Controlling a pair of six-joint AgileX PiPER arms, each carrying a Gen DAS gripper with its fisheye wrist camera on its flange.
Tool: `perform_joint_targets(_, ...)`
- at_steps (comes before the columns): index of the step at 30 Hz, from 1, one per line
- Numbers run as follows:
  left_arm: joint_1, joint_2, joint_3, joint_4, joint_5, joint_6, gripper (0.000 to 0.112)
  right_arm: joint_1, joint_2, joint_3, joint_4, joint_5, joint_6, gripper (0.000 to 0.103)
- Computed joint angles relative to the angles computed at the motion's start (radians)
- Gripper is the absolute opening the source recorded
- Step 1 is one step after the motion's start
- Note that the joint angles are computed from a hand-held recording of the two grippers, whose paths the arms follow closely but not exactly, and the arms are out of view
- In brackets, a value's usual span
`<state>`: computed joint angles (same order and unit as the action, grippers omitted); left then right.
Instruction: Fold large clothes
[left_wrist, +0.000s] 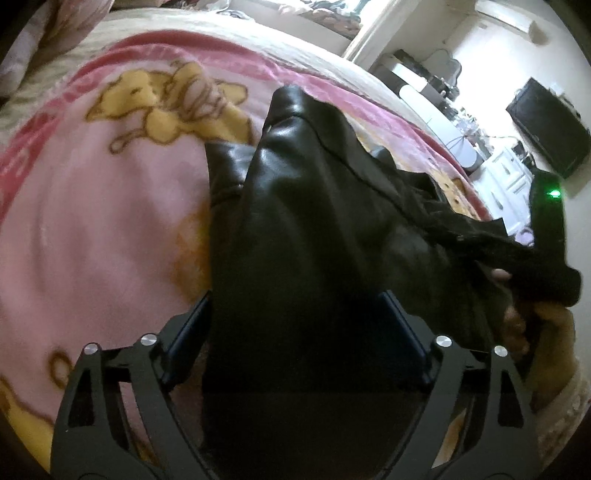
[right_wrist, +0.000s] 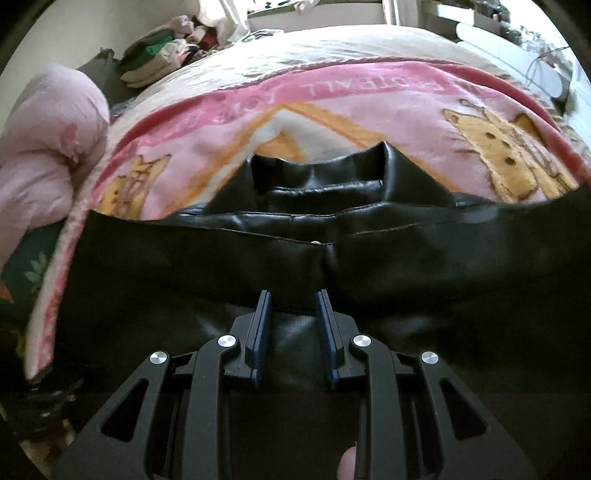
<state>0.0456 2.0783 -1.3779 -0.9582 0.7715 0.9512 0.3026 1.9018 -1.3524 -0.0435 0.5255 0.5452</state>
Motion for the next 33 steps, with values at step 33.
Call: perform_joint_targets(33,-0.016,-0.048,0.104,-0.069,-0.064,0.016,0.088,0.381,-0.354,0.621,-0.708,-0.194,0.906,0.043)
